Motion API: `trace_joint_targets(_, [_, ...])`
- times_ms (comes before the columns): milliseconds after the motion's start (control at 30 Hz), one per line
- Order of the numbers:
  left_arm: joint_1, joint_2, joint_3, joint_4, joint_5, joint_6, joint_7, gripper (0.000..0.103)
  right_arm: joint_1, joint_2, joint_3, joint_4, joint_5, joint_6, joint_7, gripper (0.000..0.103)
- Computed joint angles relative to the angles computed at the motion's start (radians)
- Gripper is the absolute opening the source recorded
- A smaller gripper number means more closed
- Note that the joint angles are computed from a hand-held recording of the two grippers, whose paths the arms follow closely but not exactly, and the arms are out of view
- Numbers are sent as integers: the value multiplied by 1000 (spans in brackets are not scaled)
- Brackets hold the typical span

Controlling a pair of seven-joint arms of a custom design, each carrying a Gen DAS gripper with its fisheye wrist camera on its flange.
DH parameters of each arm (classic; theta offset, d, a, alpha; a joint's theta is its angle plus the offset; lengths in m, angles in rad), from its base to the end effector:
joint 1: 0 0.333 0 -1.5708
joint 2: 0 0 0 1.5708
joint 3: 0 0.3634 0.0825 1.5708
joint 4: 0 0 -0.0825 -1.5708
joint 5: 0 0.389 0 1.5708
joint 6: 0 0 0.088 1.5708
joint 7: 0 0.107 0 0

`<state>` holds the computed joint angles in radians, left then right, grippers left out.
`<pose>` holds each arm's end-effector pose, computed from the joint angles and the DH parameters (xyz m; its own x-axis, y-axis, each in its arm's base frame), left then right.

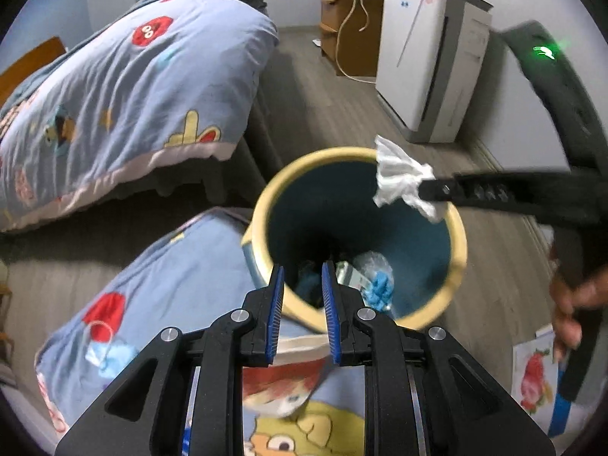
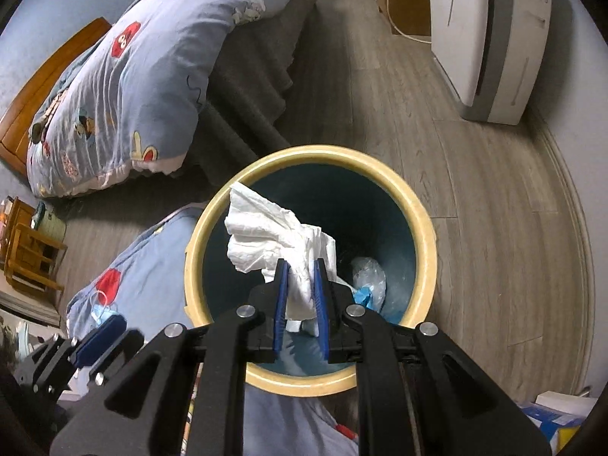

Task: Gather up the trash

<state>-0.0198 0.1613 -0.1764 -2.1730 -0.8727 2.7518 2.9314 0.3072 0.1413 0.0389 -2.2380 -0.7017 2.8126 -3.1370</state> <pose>0.5867 -0.0816 0.3970 -0.7090 -0.7047 -0.0257 -0.5578 0.5827 -0.5910 0.5329 0.2250 0.3889 -0.4984 -0.8235 -0.2709 -0.6966 0.5664 -0.4404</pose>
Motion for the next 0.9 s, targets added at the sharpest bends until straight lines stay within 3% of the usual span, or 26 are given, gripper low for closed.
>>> trace_joint_targets(267, [-3,25,-4,32,1,11,-26,22,-8,0,-3,-15,12,18,1,14])
trace_joint_targets(433, [8,65,26,32,80,27,-87,22,-20,9,-3,-28,52,64,-16,14])
trace_joint_targets(600, [24,115,51,32,176,61,-161,50,-20,23,3,-18,85,60,-50,14])
trace_joint_targets(700, [44,138,46,25,202,57,-180,61,-16,27,2,-14,94,52,-60,14])
trace_joint_targets(800, [70,141,19,1,185,62,-128,61,-15,33,5,-11,110,53,-78,14])
trace_joint_targets(900, [56,146,19,-31,221,107,-96,61,-14,40,8,-1,123,45,-98,14])
